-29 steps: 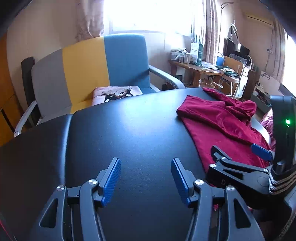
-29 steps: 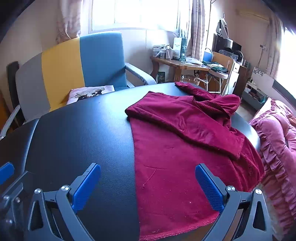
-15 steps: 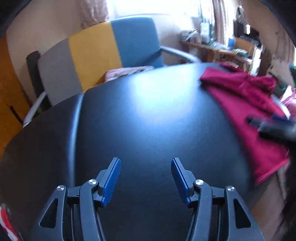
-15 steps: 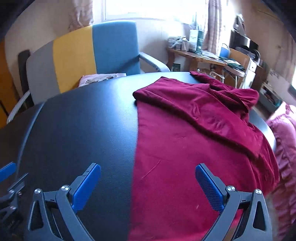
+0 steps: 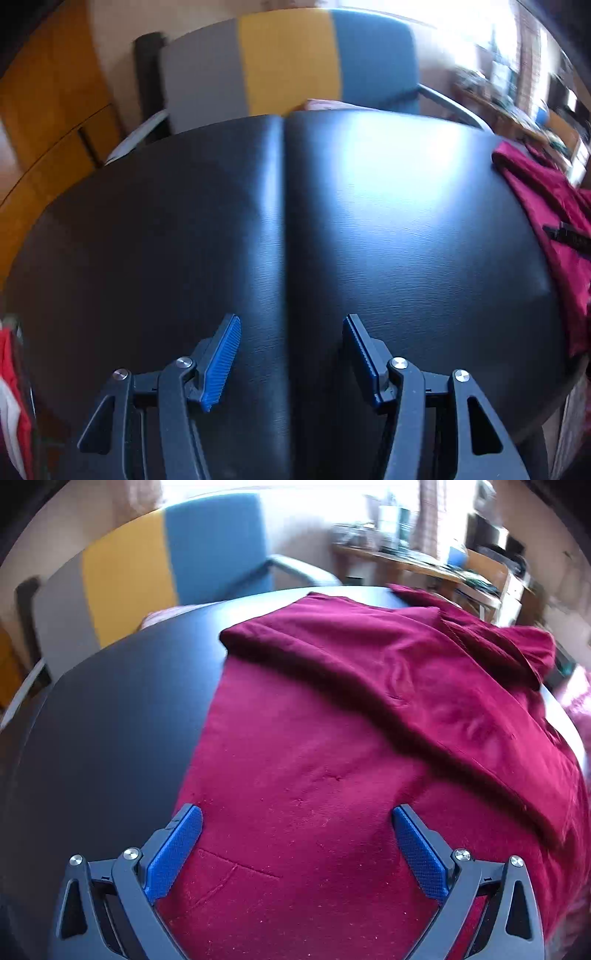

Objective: Fold clothes
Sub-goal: 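Move both grippers over the crumpled maroon sweater on the table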

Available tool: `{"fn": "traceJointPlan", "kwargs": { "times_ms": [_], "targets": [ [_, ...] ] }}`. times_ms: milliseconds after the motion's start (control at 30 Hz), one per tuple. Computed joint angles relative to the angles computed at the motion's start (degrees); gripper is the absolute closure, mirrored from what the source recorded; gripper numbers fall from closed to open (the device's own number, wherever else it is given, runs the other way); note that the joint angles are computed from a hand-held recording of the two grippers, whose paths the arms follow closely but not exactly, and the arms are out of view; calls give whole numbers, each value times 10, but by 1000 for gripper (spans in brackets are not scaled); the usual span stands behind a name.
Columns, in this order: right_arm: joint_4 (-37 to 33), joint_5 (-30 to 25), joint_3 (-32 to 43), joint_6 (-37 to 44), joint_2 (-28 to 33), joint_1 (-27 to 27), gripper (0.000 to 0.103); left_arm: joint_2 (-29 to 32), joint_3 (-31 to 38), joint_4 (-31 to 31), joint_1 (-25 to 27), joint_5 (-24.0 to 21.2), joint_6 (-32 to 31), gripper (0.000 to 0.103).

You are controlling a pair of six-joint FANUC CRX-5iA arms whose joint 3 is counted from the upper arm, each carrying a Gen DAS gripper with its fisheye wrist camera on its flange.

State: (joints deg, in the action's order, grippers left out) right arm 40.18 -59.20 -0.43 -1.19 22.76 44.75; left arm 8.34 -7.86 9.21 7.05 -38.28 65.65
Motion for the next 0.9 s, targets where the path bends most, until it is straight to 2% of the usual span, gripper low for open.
{"fn": "traceJointPlan", "kwargs": {
  "times_ms": [100, 233, 333, 467, 600, 733, 767, 800, 900],
  "targets": [
    [-7, 36, 42, 40, 31, 9, 0, -26, -31, 34, 34, 18, -19, 44],
    [-41, 66, 146, 131, 98, 25, 0, -53, -76, 105, 80, 40, -69, 43],
    [-73, 67, 230, 171, 148, 37, 0, -58, -90, 147, 114, 31, -100, 43],
    [-110, 118, 268, 208, 167, 48, 0, -64, -99, 164, 137, 28, -115, 43],
    [-161, 209, 246, 223, 147, 65, 0, -63, -98, 186, 150, 19, -133, 43],
    [-316, 305, 216, 315, 106, 49, 0, -70, -107, 217, 149, 16, -173, 43],
    [-315, 320, 190, 310, 87, 47, 0, -71, -109, 231, 145, 10, -189, 43],
    [-285, 340, 154, 276, 67, 48, 0, -70, -109, 244, 139, 4, -204, 43],
    [-160, 399, 45, 144, 8, 45, 0, -75, -122, 272, 106, -5, -247, 43]
  ]
}}
